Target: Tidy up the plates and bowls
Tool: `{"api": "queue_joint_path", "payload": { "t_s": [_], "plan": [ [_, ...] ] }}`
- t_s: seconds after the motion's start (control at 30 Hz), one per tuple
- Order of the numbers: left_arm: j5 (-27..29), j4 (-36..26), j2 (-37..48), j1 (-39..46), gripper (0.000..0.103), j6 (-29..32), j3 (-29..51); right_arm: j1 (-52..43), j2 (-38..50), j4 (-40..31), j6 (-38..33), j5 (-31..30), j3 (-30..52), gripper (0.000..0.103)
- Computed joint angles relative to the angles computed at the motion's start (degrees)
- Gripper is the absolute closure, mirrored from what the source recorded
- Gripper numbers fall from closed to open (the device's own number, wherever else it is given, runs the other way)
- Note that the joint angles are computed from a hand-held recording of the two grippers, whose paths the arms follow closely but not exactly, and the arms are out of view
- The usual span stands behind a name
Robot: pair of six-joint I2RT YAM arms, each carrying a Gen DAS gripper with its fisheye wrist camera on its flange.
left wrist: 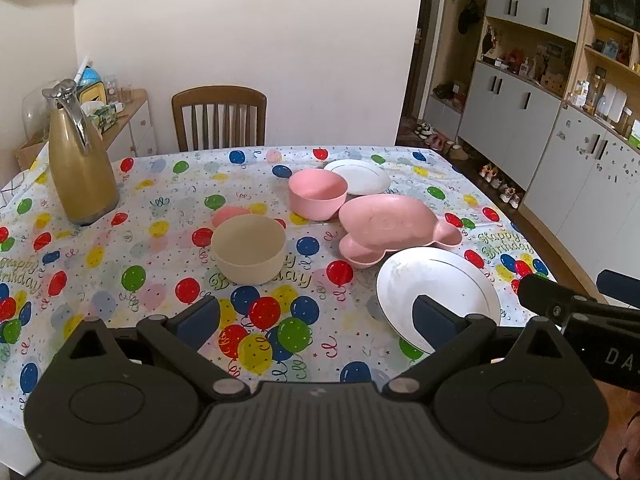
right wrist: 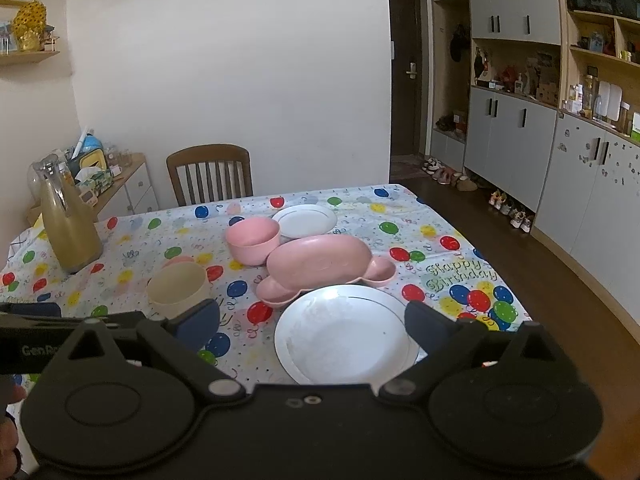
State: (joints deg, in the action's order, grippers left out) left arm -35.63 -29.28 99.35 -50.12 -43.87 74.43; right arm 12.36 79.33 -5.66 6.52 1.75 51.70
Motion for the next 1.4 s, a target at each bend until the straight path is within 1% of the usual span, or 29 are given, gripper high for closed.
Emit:
{"api": "queue_joint_path", "payload": {
  "t_s": [0.2,0.97,1.4],
  "plan": [
    [-1.1,-0.9,-0.6,-0.7,0.0,-0.8,0.2,0.1,-0.2,-0.1,0.1,0.2,0.0,0.004],
    [-1.0,-0.7,-1.1,-0.9,0.0,-0.6,0.4,0.1,-0.4,-1.1,0.3,0.1,0.6,0.004],
    [-1.2,-0.2,-1.8,-1.1,0.0,-0.7,-0.3,1.5,-1.4,-1.8,0.5,1.5,0.9,0.004]
  ]
}}
